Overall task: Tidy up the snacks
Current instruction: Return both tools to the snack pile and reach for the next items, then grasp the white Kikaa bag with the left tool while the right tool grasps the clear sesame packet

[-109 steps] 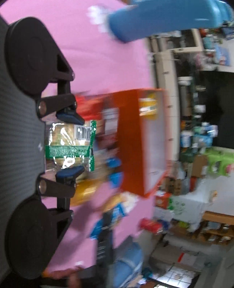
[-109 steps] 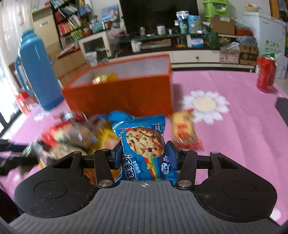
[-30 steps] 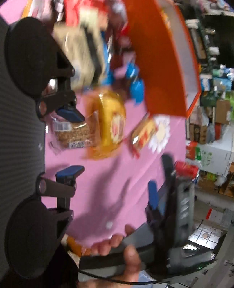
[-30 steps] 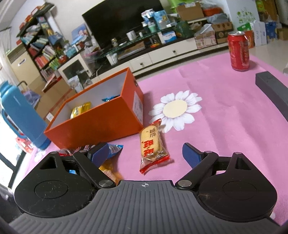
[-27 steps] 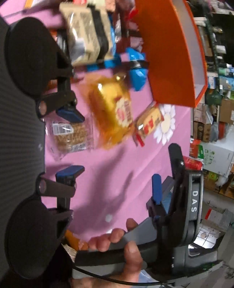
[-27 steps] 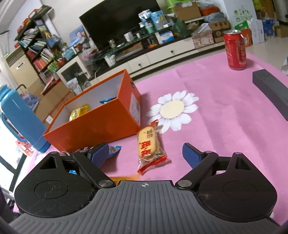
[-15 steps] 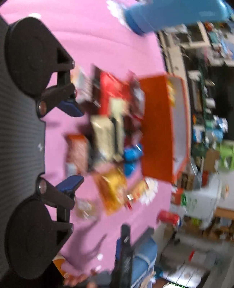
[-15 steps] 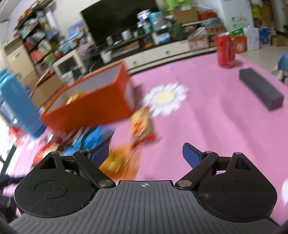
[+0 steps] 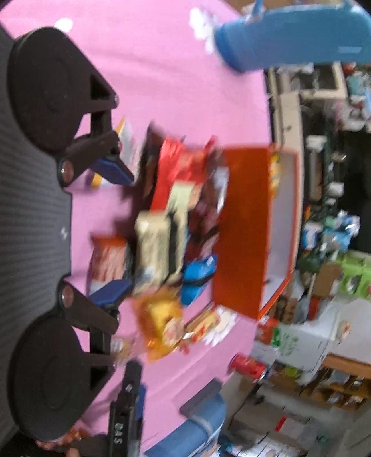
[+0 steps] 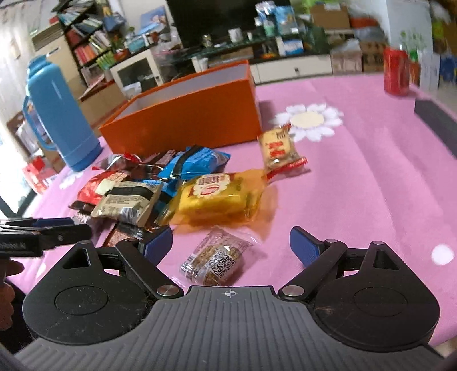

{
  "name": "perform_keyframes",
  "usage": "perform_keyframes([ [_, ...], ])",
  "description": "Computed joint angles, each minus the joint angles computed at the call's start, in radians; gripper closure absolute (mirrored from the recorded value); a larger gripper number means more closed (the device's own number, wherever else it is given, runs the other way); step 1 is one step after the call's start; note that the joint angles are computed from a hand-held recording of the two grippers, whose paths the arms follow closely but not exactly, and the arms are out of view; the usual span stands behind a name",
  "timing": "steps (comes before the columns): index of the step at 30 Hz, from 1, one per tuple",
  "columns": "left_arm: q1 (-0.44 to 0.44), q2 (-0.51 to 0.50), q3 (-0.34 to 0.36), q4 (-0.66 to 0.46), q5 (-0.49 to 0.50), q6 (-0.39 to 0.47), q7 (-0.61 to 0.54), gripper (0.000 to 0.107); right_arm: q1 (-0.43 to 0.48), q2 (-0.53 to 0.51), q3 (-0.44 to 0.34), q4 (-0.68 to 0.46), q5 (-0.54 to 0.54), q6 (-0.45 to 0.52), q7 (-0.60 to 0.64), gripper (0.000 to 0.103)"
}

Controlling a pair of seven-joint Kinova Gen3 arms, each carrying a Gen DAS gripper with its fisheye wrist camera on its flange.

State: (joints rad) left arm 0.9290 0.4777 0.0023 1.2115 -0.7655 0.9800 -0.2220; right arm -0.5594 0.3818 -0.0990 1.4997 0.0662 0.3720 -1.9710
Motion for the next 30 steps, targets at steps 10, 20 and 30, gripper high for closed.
perform_keyframes([
  [10,-0.145,-0.002,0.049,-0.001,0.108,0.043,-0.26,0.023,0.094,0.029,-0.072,-0.033,-0.093,0.024,0.051,0.023],
  [20,-0.189,0.061,0.015,-0.066,0.269,0.027,-0.398,0.052,-0.018,0.035,0.037,-0.052,-0.004,0.06,0.002,0.023],
  [30,-0.095,-0.025,0.02,0.053,0.216,0.098,-0.214,0.055,0.028,0.032,-0.01,-0.043,-0.03,0.049,0.025,0.023],
])
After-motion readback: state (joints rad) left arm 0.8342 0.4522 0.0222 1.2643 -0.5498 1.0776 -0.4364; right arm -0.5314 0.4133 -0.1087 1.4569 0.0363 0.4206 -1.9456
